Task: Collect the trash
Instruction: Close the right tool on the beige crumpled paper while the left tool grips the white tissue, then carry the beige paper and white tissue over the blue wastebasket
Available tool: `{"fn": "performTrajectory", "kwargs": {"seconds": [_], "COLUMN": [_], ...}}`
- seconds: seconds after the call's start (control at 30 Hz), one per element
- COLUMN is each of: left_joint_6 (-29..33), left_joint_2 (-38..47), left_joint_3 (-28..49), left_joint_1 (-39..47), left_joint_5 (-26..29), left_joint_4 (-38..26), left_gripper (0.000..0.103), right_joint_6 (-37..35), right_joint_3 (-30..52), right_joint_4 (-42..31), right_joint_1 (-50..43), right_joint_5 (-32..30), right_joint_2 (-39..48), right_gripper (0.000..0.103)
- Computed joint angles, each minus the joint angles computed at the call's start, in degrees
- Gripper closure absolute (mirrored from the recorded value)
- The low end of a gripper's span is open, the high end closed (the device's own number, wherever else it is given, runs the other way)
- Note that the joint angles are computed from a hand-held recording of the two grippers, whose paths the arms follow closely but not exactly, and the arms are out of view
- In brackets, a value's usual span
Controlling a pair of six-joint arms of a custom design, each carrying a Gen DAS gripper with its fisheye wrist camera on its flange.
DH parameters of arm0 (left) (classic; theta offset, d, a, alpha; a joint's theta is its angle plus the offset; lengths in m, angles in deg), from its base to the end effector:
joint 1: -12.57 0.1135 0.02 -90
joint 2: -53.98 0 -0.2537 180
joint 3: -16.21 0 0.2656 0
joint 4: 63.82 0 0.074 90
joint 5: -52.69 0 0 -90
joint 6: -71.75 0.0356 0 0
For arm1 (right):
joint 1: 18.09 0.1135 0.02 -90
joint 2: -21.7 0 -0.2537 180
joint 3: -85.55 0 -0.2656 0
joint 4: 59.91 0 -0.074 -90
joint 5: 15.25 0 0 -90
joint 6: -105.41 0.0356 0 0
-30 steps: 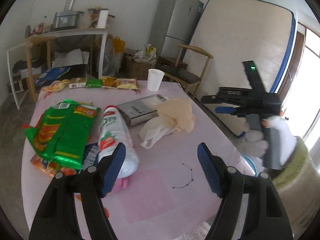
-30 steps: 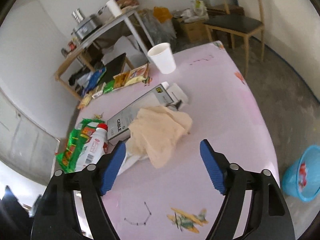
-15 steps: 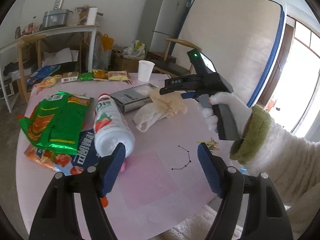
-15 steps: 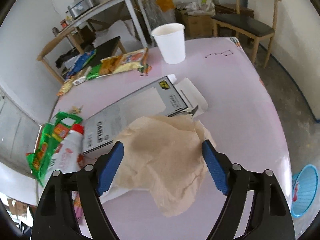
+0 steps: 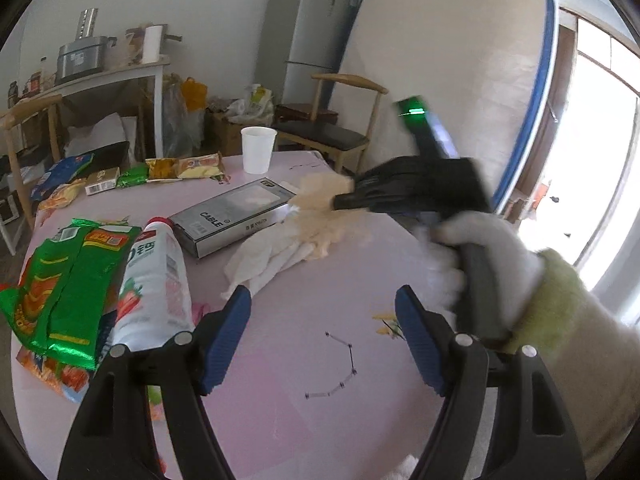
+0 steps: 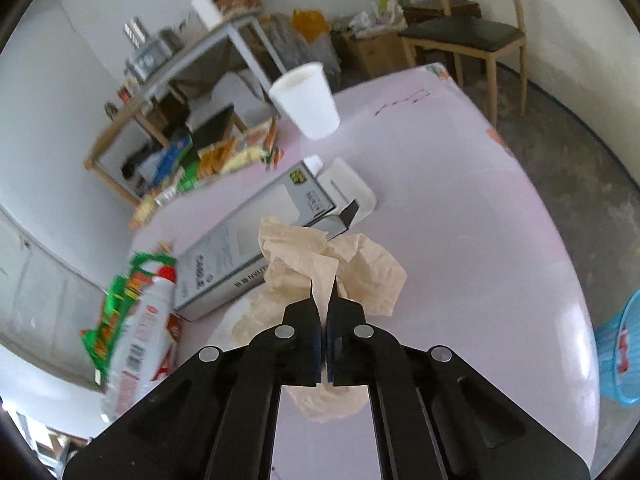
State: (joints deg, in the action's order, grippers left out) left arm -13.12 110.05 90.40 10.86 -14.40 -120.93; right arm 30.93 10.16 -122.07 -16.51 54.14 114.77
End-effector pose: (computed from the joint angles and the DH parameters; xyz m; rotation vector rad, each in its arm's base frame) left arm 0.2133 -0.0202 0.3394 0.3451 2.1932 -0.4161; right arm 0.3614 0.0225 0.3370 0.1394 2.4568 0.5722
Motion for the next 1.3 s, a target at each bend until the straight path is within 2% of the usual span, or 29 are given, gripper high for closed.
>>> {"fn": "performTrajectory", "kwargs": {"seconds": [0.1,0.33,0.63,0.67,0.77,0.8,0.87,0.93,1.03,1.17,1.3], "left_joint_6": [-2.97,-6.37,-9.18,-9.27,-9.62,-10.05,-10.55,-10.73,-12.23,-13.35,-14.45], "left_joint_2": [3.00,11.90,30.92,32.72,36.81,37.80,38.16,37.88,37.48,36.35,31.79], "left_joint_3": [0.48,2.70,16.38,17.61,20.21,20.74,20.55,20.00,19.75,18.84,15.88], "left_joint_1": [-3.68,-11.01,-13.61,-13.49,-12.71,-12.23,-11.57,-11.13,-9.93,-8.89,-8.43], "left_joint_5": [-5.43,-16.51,-25.71,-25.89,-25.27,-24.79,-24.12,-24.22,-22.50,-19.47,-15.57], "left_joint_4": [2.63,8.33,5.36,5.14,3.54,3.14,3.35,3.84,3.90,3.82,3.80], "left_gripper": [0.031,0.031,0.032,0.035,0.052,0.061,0.068,0.082,0.095,0.097,0.098], "right_joint_6": [0.70,-1.28,-5.47,-5.72,-5.92,-5.89,-6.19,-6.74,-7.14,-7.56,-7.81], "right_joint_3": [-3.18,-10.12,-15.93,-16.17,-16.77,-16.93,-16.94,-16.96,-17.37,-17.91,-17.75], "right_joint_4": [0.50,-0.76,-5.09,-5.35,-5.84,-5.89,-6.06,-6.32,-6.78,-7.33,-7.77], "right_joint_1": [-4.00,-12.86,-20.24,-20.61,-21.86,-22.18,-22.64,-23.18,-23.86,-24.48,-24.71], "right_joint_5": [-5.08,-10.60,-14.42,-14.76,-16.06,-16.44,-16.94,-17.40,-17.95,-18.41,-18.48], "right_joint_2": [-3.39,-10.78,-15.58,-15.64,-15.52,-15.52,-15.47,-15.47,-16.18,-16.97,-17.08], "right_gripper": [0.103,0.103,0.103,0.103,0.103,0.103,0.103,0.103,0.103,0.103,0.103]}}
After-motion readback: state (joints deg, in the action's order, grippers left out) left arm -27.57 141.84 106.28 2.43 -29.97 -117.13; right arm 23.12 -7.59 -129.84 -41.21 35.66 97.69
